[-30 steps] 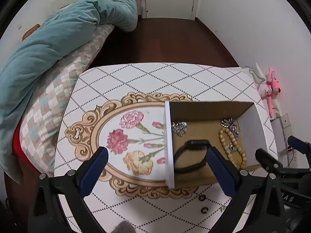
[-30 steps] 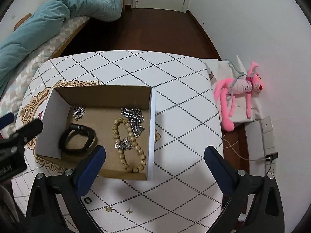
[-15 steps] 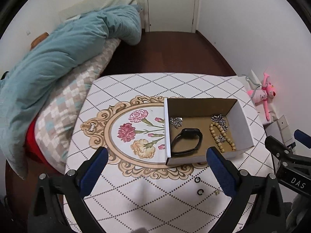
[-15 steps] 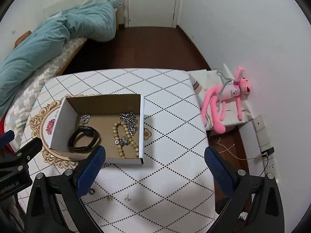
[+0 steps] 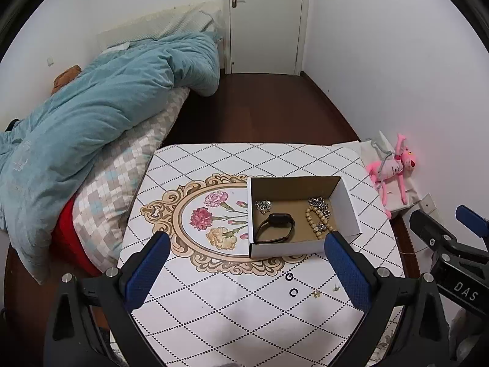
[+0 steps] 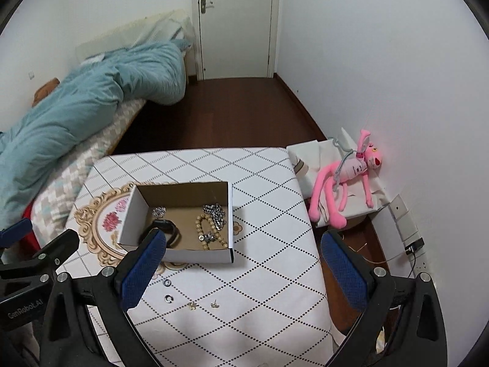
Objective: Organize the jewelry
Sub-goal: 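Pinch a gold letter charm with the right tool while the left tool pinches a black ring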
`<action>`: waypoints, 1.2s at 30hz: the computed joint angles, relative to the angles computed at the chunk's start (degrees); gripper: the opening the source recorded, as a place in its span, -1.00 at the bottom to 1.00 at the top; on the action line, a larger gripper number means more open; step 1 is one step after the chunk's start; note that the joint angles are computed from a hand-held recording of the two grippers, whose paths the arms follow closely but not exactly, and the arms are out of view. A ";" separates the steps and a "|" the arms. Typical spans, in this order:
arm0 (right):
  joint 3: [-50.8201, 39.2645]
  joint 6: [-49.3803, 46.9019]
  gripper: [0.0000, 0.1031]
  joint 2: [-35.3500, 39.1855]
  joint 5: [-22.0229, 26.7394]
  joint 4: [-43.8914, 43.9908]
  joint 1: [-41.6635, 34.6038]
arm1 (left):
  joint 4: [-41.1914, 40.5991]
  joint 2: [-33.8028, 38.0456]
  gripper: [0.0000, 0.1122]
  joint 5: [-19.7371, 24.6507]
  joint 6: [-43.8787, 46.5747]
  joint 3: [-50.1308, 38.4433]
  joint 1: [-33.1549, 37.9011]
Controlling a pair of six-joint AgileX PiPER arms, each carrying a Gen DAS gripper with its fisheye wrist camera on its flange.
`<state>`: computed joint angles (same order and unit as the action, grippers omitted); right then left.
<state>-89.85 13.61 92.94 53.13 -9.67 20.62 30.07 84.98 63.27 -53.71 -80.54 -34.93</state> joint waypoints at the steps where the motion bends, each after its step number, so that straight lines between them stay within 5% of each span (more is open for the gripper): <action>1: 0.19 -0.20 0.99 -0.54 0.02 0.51 -0.19 | 0.26 0.06 0.84 0.67 -0.24 -0.39 -0.36; 5: 1.38 -1.59 0.99 -1.12 0.55 3.83 -1.47 | 1.98 0.31 0.84 2.33 -1.72 0.57 -1.60; 12: 12.30 -5.56 0.87 2.98 -3.77 9.15 -3.40 | -0.11 2.76 0.84 -2.48 -4.83 11.15 -1.10; 14: 15.20 -6.56 0.60 4.37 -5.72 10.73 -3.58 | -1.14 4.58 0.84 -4.15 -5.66 14.19 -0.75; 21: 23.57 -11.64 0.19 9.04 -14.94 18.77 -3.43 | -4.56 8.33 0.84 -8.73 -6.08 19.93 1.45; 24: 26.00 -11.07 -0.19 9.20 -19.43 17.70 -2.04 | -5.16 9.14 0.84 -9.84 -6.06 20.46 2.11; 26: 26.60 -8.91 -0.74 9.41 -21.11 14.64 -0.64 | -4.97 9.62 0.84 -10.44 -6.21 20.49 1.99; 27: 27.19 -8.73 -0.83 9.36 -21.94 14.29 -0.28 | -4.77 9.88 0.84 -10.73 -6.30 20.40 1.75; 36: 29.48 -15.84 -0.83 4.12 -21.23 23.00 -5.33 | -6.70 13.84 0.82 -14.34 -3.50 16.26 -0.81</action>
<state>-60.37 -2.23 97.07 31.89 13.32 15.28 23.37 98.82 48.94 -57.21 -64.28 -35.73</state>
